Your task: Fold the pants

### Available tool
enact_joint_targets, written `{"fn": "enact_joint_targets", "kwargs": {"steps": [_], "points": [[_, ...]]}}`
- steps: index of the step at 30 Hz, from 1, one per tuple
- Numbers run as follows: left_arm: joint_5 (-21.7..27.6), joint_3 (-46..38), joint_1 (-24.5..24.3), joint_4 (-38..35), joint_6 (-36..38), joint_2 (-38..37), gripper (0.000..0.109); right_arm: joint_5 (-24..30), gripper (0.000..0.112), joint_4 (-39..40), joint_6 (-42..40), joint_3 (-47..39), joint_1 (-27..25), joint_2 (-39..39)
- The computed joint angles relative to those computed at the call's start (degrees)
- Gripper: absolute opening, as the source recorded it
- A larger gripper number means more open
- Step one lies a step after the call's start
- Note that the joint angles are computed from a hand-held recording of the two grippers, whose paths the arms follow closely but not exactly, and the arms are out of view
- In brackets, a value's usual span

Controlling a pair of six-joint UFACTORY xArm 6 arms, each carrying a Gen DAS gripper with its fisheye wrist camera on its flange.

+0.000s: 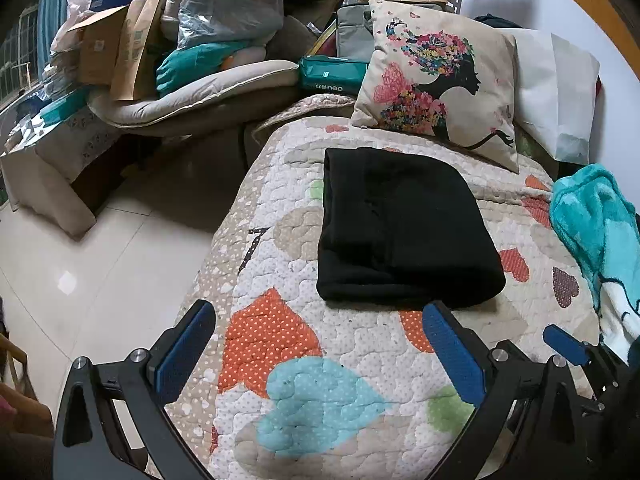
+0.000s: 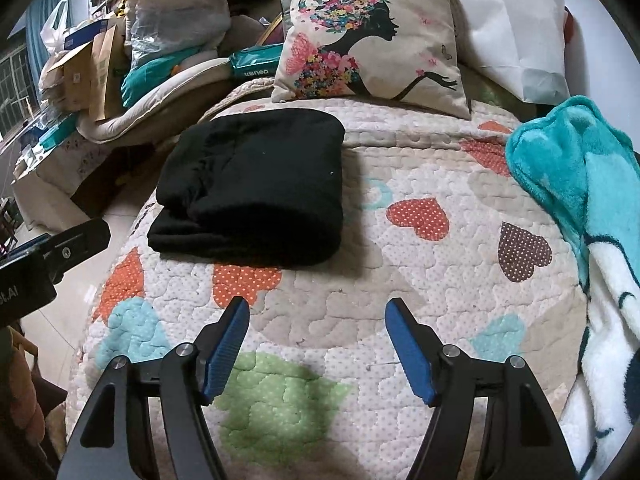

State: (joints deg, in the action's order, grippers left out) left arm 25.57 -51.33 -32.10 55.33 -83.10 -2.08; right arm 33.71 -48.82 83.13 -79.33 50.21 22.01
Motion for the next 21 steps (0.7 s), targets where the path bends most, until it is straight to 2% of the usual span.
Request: {"fn": "enact_joint_targets", "kwargs": {"steps": [21], "points": [[0.0,-0.35,-0.15,-3.1,2.85,0.82,0.103,0.1,0.077,0.69,-0.05,-0.27,0.13,0.27]]}}
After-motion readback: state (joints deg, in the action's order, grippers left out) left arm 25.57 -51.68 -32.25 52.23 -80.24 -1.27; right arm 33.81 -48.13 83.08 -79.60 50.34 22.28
